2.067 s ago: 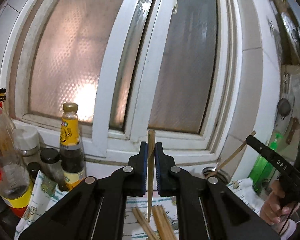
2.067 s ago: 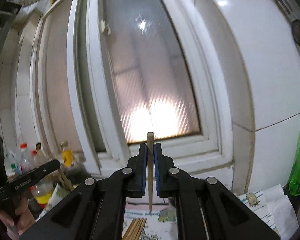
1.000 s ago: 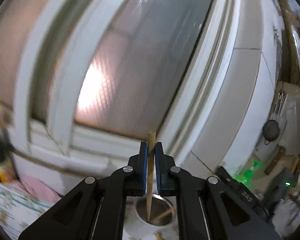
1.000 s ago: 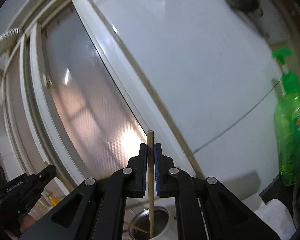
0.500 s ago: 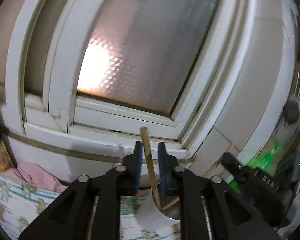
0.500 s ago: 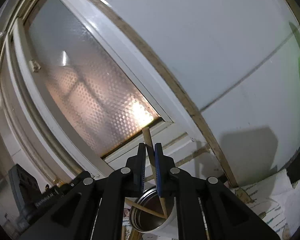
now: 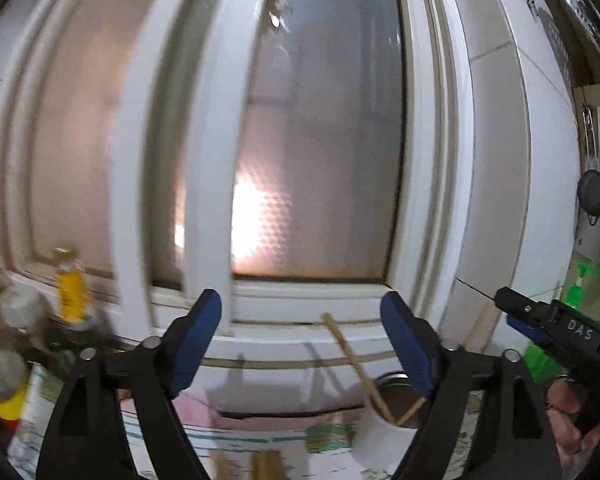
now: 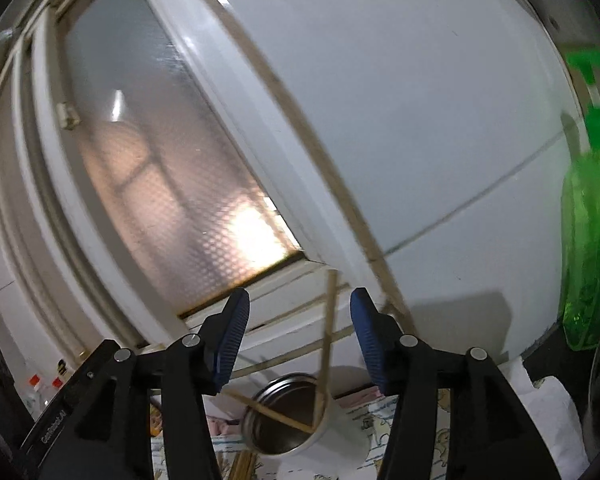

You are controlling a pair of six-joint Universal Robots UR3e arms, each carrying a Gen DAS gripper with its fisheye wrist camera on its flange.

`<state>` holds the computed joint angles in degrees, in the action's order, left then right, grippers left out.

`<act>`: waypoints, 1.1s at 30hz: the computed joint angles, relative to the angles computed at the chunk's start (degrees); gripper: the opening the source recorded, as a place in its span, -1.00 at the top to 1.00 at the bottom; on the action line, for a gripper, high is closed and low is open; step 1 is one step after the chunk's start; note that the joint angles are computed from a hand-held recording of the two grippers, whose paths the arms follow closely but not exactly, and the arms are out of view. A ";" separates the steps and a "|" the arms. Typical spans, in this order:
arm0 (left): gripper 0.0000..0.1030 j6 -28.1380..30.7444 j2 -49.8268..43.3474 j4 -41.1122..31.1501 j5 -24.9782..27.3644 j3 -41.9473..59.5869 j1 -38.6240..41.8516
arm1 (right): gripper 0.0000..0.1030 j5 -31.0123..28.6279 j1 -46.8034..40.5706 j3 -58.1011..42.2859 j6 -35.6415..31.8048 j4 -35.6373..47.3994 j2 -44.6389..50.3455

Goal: Organize utensils
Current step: 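Open both grippers to drop the chopsticks into the white cup, then raise both grippers away from the cup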

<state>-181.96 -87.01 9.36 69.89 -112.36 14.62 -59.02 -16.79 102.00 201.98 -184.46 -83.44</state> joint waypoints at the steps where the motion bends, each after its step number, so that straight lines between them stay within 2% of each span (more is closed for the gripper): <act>1: -0.62 -0.08 1.43 0.39 0.00 -1.29 0.97 | -0.08 0.69 0.06 0.56 -0.59 -0.12 -0.77; 6: -0.75 -0.71 7.98 2.21 -5.07 -7.79 8.94 | -0.11 0.89 1.78 2.62 -3.31 -1.25 -2.86; 9: -0.91 -0.17 11.24 5.98 -7.67 -12.49 13.93 | -0.11 1.91 3.23 2.53 -4.67 -0.55 -2.81; 11: -0.98 -0.32 12.56 8.59 -8.64 -15.09 16.42 | -0.11 0.16 5.51 2.40 -6.17 -0.72 -2.25; 17: -0.99 -1.37 11.43 15.00 -12.90 -20.01 23.21 | -0.12 -5.80 13.12 -0.72 -9.56 1.01 0.75; 22: -0.99 0.78 5.49 12.16 -8.99 -17.36 21.61 | -0.13 -10.97 18.31 -2.25 -12.10 1.72 3.09; 24: -0.99 1.43 3.84 11.13 -5.08 -16.07 20.33 | -0.14 -13.08 20.08 -2.66 -13.00 1.68 4.11; 27: -0.99 -0.24 2.19 9.07 -5.75 -14.65 21.09 | -0.15 -16.41 22.88 -4.37 -14.27 2.33 6.19; 33: -0.99 -0.76 -2.15 2.88 -0.39 -9.82 19.08 | -0.17 -21.34 26.22 -6.76 -16.25 4.11 9.86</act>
